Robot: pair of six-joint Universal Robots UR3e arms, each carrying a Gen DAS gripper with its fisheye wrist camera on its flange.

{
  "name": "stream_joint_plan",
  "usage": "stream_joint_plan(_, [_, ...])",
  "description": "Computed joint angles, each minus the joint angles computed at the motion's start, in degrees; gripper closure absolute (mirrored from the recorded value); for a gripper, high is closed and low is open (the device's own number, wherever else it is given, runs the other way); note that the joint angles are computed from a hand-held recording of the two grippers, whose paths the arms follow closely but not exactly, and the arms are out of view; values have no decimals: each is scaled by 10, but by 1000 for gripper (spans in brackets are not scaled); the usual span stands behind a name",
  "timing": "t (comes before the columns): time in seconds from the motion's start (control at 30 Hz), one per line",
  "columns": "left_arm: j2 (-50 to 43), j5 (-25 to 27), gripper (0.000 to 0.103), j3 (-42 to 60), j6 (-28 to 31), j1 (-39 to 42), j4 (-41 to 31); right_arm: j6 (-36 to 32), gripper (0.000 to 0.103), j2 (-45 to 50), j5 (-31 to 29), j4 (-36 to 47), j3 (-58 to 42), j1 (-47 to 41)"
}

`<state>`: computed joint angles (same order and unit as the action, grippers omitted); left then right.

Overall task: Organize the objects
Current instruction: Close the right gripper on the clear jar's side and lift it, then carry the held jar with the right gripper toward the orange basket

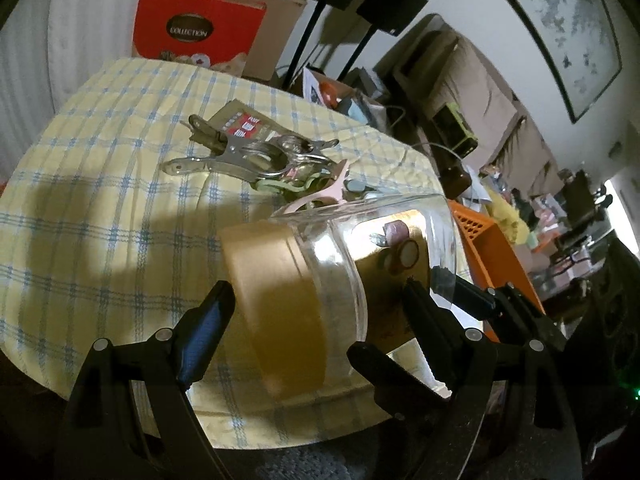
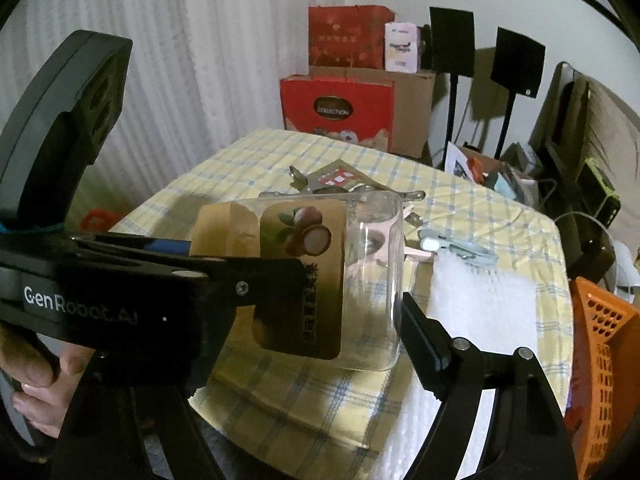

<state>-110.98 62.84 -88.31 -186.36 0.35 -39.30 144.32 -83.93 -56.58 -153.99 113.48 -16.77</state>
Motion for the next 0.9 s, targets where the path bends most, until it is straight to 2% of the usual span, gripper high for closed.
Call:
stream_joint_plan(0.37, [64,9,19,-30,-4,-12,2,7,21,-78,6,5,39,-14])
stream_joint_plan(0.9, [149,23,19,-55,-4,-33,-7,-7,21,-227,54,89,87,-75])
